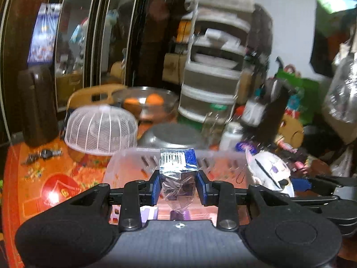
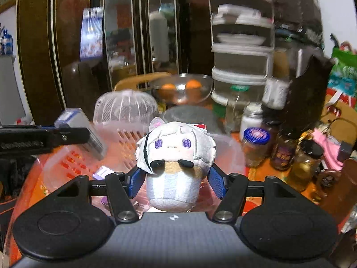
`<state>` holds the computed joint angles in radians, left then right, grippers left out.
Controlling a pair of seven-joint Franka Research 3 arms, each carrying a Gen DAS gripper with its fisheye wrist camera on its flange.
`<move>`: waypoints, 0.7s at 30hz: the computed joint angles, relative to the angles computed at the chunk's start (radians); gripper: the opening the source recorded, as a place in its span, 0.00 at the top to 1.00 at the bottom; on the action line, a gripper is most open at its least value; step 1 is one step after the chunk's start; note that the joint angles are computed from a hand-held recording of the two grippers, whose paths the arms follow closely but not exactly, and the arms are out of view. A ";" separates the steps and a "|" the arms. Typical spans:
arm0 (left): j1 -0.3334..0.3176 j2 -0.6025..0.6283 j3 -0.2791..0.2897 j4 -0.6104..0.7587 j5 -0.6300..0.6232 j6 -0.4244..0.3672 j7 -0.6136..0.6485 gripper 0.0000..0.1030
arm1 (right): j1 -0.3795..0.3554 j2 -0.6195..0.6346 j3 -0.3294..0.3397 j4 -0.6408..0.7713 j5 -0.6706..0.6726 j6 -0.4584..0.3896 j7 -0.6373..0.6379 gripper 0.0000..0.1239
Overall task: Organize objects
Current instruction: 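Drop the blue packet into the basket with the left tool while the right tool drops the doll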
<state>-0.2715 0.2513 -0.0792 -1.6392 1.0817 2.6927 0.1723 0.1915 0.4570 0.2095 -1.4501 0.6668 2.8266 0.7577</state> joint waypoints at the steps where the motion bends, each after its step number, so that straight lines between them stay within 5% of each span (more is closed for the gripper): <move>1: 0.003 0.010 -0.001 0.007 -0.009 -0.004 0.013 0.64 | 0.018 0.018 -0.020 0.020 -0.030 -0.009 0.030 0.48; 13: 0.009 0.078 0.011 0.048 -0.166 -0.029 0.135 0.61 | 0.060 0.128 -0.054 0.175 -0.177 -0.129 0.180 0.44; 17: 0.000 0.064 0.037 0.018 -0.133 0.015 0.087 0.38 | 0.036 0.123 -0.016 0.152 -0.140 -0.080 0.148 0.22; 21: -0.018 0.022 0.068 -0.026 0.024 0.067 -0.080 0.23 | -0.003 0.097 0.035 0.111 -0.060 -0.022 0.083 0.17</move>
<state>-0.2891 0.2737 -0.0116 -1.6652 1.1060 2.7594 0.0925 0.1881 0.5537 0.2444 -1.3396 0.6072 2.8049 0.8408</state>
